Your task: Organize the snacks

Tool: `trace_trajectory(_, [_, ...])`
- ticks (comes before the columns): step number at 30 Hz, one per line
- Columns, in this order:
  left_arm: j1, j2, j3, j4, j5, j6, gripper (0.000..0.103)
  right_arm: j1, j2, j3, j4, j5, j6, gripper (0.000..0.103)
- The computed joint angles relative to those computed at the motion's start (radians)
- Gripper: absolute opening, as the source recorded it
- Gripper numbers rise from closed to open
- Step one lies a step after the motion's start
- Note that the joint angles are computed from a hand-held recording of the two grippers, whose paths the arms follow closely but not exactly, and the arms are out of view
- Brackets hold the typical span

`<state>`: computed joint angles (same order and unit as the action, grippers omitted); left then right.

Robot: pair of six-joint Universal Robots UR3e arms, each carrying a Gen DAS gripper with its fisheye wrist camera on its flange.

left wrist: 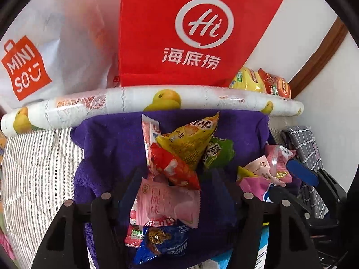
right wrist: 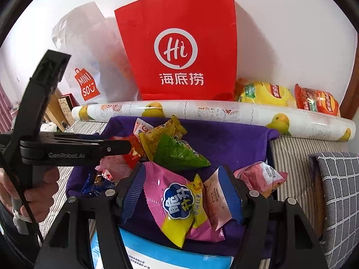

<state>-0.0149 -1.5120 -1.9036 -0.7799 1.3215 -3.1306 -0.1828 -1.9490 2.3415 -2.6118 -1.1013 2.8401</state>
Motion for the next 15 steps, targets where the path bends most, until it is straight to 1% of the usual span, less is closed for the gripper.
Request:
trace_trajectory(7, [-0.003, 0.021, -0.002, -0.002, -0.009, 0.001, 0.065, 0.003, 0.003, 0.000, -0.003, -0.007, 0.007, 0.066])
trace_trajectory(15, [-0.028, 0.052, 0.011, -0.020, 0.005, -0.011, 0.065, -0.033, -0.060, -0.024, 0.094, -0.012, 0.012, 0.067])
